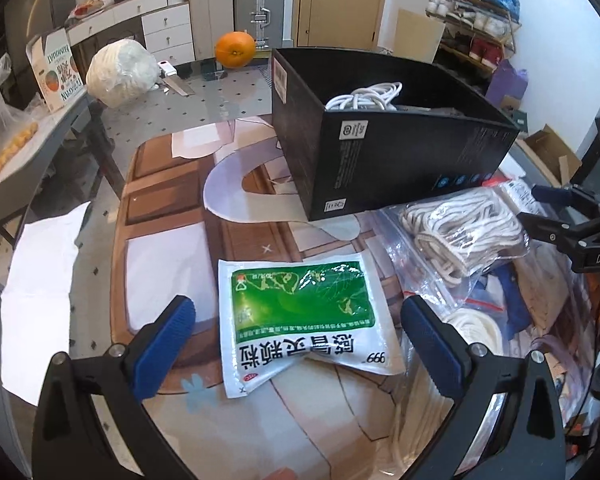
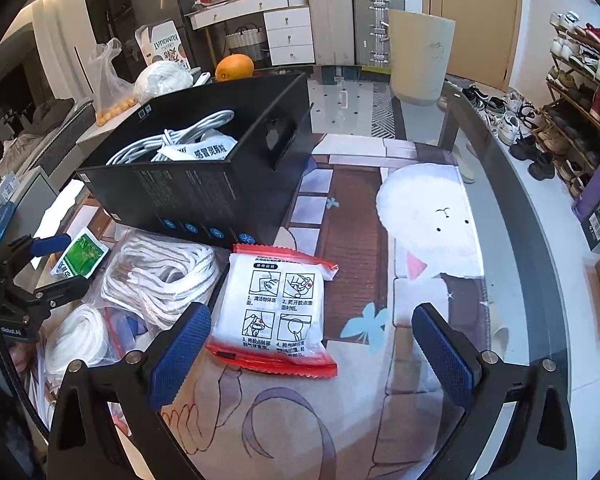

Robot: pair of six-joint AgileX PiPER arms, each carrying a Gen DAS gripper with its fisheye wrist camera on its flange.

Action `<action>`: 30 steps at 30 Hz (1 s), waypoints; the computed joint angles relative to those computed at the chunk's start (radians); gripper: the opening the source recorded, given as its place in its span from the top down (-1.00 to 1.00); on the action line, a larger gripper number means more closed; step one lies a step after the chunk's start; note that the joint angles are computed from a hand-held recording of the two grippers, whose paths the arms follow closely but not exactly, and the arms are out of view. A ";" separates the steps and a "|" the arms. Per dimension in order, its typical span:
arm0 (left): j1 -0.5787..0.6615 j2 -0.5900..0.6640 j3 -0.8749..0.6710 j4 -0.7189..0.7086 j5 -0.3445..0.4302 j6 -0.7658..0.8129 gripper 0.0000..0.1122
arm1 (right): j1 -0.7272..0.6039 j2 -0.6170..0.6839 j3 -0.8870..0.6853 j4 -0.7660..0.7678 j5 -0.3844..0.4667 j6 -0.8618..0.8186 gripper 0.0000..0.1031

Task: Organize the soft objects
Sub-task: 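Grasp the green-labelled packet with the left gripper while the right gripper grasps the red-edged packet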

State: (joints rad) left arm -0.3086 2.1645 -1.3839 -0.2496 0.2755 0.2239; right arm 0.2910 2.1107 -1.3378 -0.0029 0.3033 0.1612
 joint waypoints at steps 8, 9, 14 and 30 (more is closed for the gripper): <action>-0.004 0.010 -0.011 0.181 0.004 -0.166 -0.84 | 0.003 0.030 -0.042 -0.087 0.045 0.071 -0.98; -0.004 0.009 -0.007 0.178 -0.001 -0.163 -0.84 | 0.004 0.032 -0.043 -0.088 0.045 0.069 -0.98; -0.004 0.004 0.008 0.168 -0.019 -0.152 -0.84 | 0.014 0.042 -0.057 -0.137 0.052 0.100 -0.98; 0.004 -0.038 0.078 -0.091 -0.092 0.145 -0.03 | 0.033 -0.013 0.034 -0.222 -0.021 0.165 -0.18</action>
State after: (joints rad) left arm -0.3043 2.1263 -1.3062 -0.3402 0.1834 0.3691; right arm 0.3241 2.0980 -1.3039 -0.2245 0.2822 0.3259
